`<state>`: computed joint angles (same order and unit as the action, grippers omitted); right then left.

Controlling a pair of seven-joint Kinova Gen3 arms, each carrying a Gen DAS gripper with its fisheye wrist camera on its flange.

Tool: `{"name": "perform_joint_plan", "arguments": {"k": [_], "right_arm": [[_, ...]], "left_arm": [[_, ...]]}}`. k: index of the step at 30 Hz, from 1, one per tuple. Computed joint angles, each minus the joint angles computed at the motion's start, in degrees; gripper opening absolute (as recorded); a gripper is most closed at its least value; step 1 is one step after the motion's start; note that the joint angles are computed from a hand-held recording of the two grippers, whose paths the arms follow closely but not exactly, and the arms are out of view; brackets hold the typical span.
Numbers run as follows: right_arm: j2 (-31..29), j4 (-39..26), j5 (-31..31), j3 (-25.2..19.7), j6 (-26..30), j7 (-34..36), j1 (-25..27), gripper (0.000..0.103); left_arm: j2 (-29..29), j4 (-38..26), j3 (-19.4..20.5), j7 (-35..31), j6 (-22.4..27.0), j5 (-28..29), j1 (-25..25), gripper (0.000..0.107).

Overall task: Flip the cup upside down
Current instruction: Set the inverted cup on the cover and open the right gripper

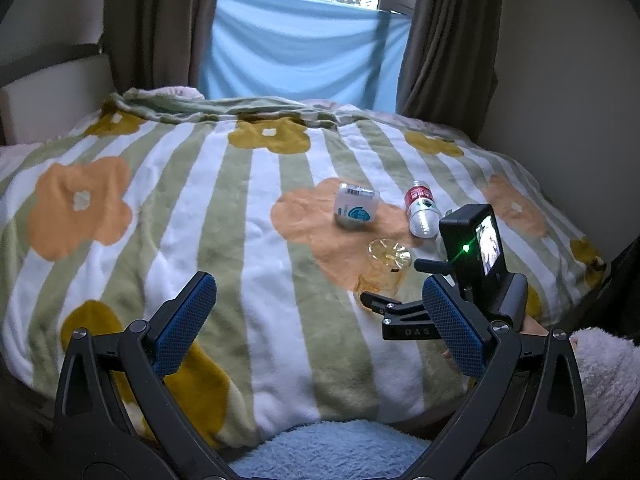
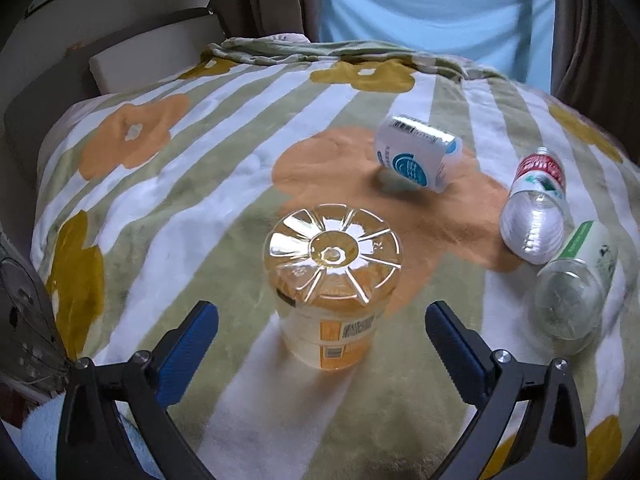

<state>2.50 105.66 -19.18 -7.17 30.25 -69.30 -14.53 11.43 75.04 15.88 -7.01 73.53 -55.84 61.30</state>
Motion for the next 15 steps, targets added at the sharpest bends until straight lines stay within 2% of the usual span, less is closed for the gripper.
{"name": "perform_joint_plan", "arguments": {"k": [6, 12, 15], "right_arm": [[-5.21, 1.35, -2.92, 1.01, -0.01, 3.24, -0.03, 0.103], [-15.78, 2.41, -5.31, 4.98, -0.43, 3.95, -2.03, 0.103], [-21.67, 2.11, -4.14, 5.86, -1.42, 0.72, -1.93, 0.103]], "left_arm": [[0.60, -2.51, 0.30, -1.16, 2.46, -2.11, 2.09, 0.103], [2.93, -9.50, -0.91, -5.80, 8.29, -7.53, 6.81, 0.103], [3.90, -12.90, -2.25, -7.32, 9.58, -11.38, 9.52, 0.103]]}}
